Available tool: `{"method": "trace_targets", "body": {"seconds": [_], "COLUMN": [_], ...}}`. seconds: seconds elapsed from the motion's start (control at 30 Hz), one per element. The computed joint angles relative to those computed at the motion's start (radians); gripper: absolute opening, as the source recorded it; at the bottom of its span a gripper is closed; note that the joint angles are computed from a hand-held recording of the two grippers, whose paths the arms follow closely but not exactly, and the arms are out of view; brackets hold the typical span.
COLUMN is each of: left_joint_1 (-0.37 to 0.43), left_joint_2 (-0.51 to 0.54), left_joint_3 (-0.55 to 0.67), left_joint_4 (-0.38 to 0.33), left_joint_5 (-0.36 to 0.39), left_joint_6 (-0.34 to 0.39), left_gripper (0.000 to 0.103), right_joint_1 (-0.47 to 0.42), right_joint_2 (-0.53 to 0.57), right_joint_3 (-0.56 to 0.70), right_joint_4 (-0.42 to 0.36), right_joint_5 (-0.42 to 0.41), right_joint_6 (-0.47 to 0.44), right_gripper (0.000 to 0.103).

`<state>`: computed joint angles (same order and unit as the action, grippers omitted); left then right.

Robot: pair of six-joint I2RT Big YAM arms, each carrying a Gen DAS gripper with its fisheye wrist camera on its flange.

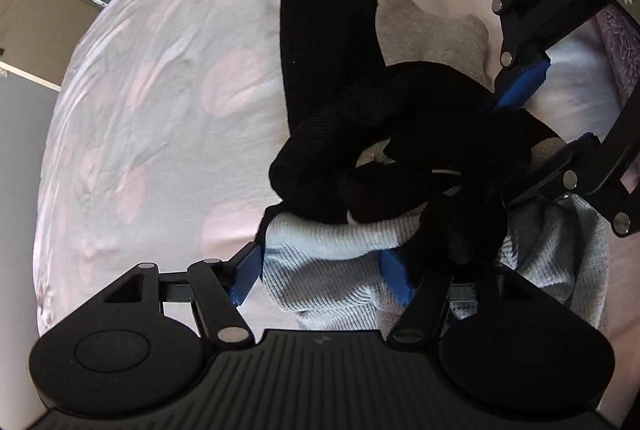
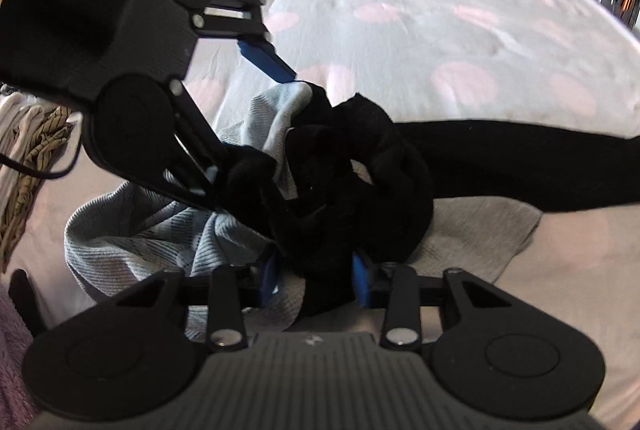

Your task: Fold clothes

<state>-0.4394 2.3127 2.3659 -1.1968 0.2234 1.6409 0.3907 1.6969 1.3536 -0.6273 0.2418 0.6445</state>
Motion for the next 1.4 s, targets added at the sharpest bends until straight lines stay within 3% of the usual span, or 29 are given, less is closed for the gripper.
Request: {"method": "trace_targets", "body": {"seconds": [0.17,0.27,0.33,0.53,0.7,0.9,1.0,1.1,1.17,1.27,1.4], "left_joint_1": [0.002,0.013,0.024,0.084,0.152,0.186,0.207,0.204,0.201,0.203,0.207], "left_joint_2": [0.008,-0.066,-0.095,-0.137,-0.196,-0.324,-0.363,-0.403,-0.428,-0.425,-0.374], "left_joint_3": [0.005,-0.117,-0.144,-0.090,-0.039,-0.071,-0.074,-0.138,-0.189,-0.264,-0.303], "left_joint_4": [-0.025,0.075,0.099,0.061,0.051,0.143,0.186,0.204,0.208,0.171,0.082], "left_joint_5": [-0.012,-0.012,-0.005,0.032,0.110,0.189,0.233,0.241,0.234,0.193,0.146], "left_joint_6": [-0.070,-0.124,-0.215,-0.475,-0.632,-0.817,-0.908,-0.902,-0.879,-0.815,-0.767], "left_gripper": [0.034,0.022,0.015,0.010,0.009,0.010,0.008,0.006,0.006,0.006,0.006], "right_joint_1": [-0.018,-0.006,0.013,0.091,0.109,0.132,0.140,0.145,0.146,0.136,0.109], "right_joint_2": [-0.007,-0.023,-0.034,-0.097,-0.170,-0.217,-0.208,-0.197,-0.182,-0.171,-0.155], "right_joint_3": [-0.022,-0.037,-0.039,-0.054,-0.017,0.132,0.220,0.268,0.282,0.243,0.146], "right_joint_4": [0.047,0.067,0.066,0.067,-0.009,-0.016,-0.028,-0.031,-0.085,-0.164,-0.197], "right_joint_5": [-0.034,0.018,0.083,0.344,0.466,0.615,0.668,0.710,0.694,0.591,0.415], "right_joint_6": [0.028,0.032,0.029,0.024,0.073,-0.158,-0.232,-0.278,-0.274,-0.186,-0.081], "right_gripper": [0.024,0.015,0.013,0.011,0.010,0.010,0.010,0.010,0.010,0.010,0.010]}}
